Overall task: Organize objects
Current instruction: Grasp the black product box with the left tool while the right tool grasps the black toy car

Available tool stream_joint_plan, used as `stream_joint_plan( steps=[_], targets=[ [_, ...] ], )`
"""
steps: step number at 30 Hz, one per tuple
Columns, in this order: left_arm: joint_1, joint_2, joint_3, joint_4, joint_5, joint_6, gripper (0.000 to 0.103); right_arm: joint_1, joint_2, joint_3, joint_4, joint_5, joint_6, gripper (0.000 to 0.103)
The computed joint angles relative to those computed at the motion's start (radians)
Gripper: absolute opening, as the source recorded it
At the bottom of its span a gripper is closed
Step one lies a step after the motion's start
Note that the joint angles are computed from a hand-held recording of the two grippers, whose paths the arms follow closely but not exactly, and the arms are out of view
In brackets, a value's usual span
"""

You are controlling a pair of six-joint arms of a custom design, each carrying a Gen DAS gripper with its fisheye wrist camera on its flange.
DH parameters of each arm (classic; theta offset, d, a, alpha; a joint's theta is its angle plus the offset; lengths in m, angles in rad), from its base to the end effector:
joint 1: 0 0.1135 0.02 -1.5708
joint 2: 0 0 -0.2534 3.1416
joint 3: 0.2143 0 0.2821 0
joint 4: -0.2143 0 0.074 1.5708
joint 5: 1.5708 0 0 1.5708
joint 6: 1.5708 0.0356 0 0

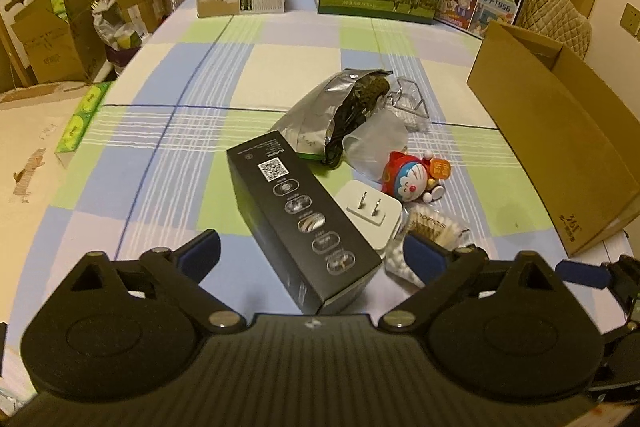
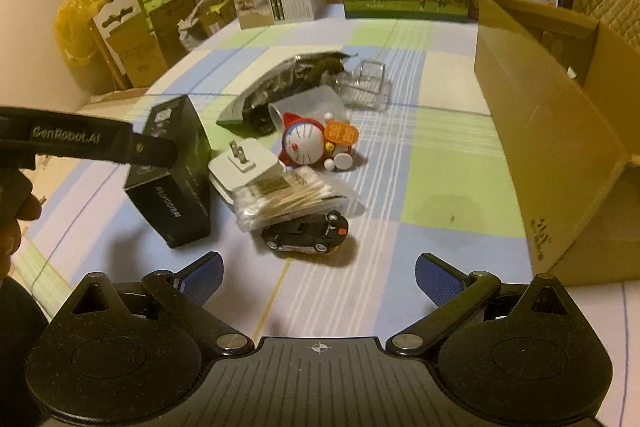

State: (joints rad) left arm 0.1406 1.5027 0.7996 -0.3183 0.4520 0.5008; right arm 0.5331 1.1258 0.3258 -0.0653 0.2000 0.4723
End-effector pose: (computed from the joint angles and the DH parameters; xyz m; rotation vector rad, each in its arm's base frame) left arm 0.3063 0.0277 0.1434 0.5992 2.3983 -0.3191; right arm 0.1901 0.1040 0.1034 0.0158 2.4245 0.2167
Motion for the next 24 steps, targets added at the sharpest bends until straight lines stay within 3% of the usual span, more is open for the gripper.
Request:
stream_joint_plan(
  steps=[7,12,21,24],
  targets=[
    [-0.027,0.106,0.056,0.035,-0.038,-0.01,0.08,-0.035,0.088,0.018,0.062,-0.047,-0.015,0.1],
    [-0.009,0.155,0.117,-0.018,-0.048,0.041,0.042,-0.034,0.142,0.037,0.102,-0.062,-0.031,0.1],
    [0.026,0.177,0.168,-0.092,-0.03,0.145,0.039,-0.023,0.268,0.089,0.16,-0.029,-0.035,0.099],
    [0.026,0.175,0.163,-0.09,-0.033,0.155,0.039,-0.028,0.319,0.115,0.18,-0.021,-0.029,0.094]
  ],
)
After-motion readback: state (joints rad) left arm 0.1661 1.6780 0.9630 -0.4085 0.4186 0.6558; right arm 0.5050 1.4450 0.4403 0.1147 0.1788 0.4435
